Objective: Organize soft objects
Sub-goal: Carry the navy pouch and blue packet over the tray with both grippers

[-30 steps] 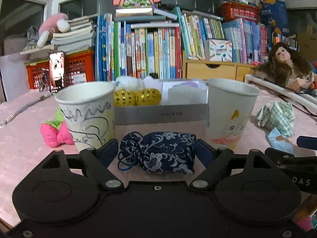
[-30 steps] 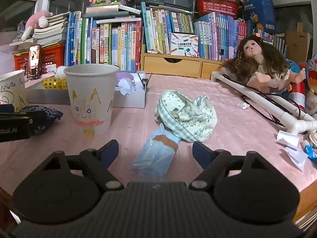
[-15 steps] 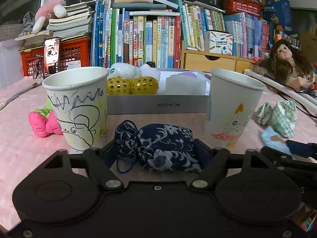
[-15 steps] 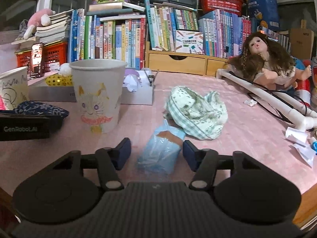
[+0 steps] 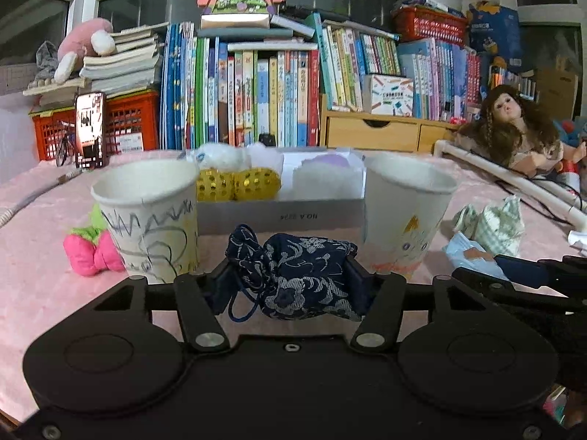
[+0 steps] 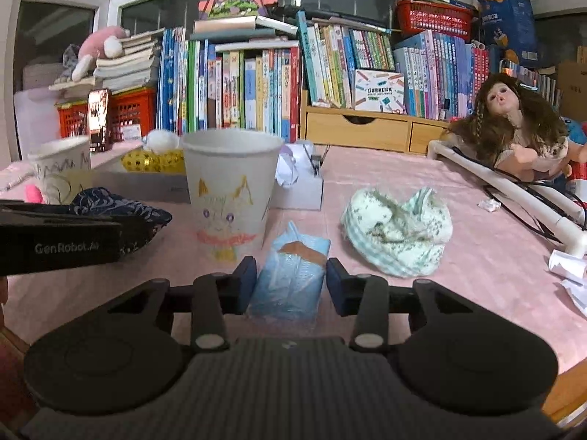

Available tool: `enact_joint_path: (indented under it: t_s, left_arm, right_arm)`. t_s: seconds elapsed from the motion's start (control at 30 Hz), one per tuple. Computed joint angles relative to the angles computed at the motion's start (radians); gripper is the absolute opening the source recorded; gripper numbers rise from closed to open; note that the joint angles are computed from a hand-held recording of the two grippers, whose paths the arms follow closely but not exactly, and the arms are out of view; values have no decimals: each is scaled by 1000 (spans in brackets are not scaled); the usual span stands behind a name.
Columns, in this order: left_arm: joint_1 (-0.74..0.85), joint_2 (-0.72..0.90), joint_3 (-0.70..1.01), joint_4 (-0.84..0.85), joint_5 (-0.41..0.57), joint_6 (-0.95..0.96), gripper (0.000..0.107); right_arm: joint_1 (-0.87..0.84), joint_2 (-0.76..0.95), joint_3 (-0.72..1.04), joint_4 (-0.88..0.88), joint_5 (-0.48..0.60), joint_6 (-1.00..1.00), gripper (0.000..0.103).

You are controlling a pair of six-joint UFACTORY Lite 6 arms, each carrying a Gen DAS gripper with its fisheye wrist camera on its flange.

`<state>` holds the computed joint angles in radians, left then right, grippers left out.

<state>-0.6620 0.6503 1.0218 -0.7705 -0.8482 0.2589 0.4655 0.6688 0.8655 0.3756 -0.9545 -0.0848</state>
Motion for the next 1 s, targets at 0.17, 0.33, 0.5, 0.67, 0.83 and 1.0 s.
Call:
enact_joint_path:
  t_s: [0.17, 0.33, 0.5, 0.67, 0.83, 1.0]
  left_arm:
    - [-7, -75, -42, 3, -1, 21, 57]
    - [-9, -163, -83, 12, 15, 59, 57]
    - [6, -254, -119, 27, 45, 96, 57]
    - [52, -328, -125, 55, 100, 122, 57]
    - [121, -371, -94, 82, 177, 156, 57]
    - [208, -385, -21, 114, 289, 177, 57]
  right_arm:
    - [-21, -44, -25, -14, 2, 17, 47]
    - [-58, -110, -65, -35, 1, 45, 47]
    - [-112, -192, -104, -94, 22, 87, 47]
    - [-138, -238, -94, -130, 48, 68, 47]
    - [-166, -251, -32, -214, 124, 114, 47]
    - [-160, -226, 85, -266, 217, 117, 47]
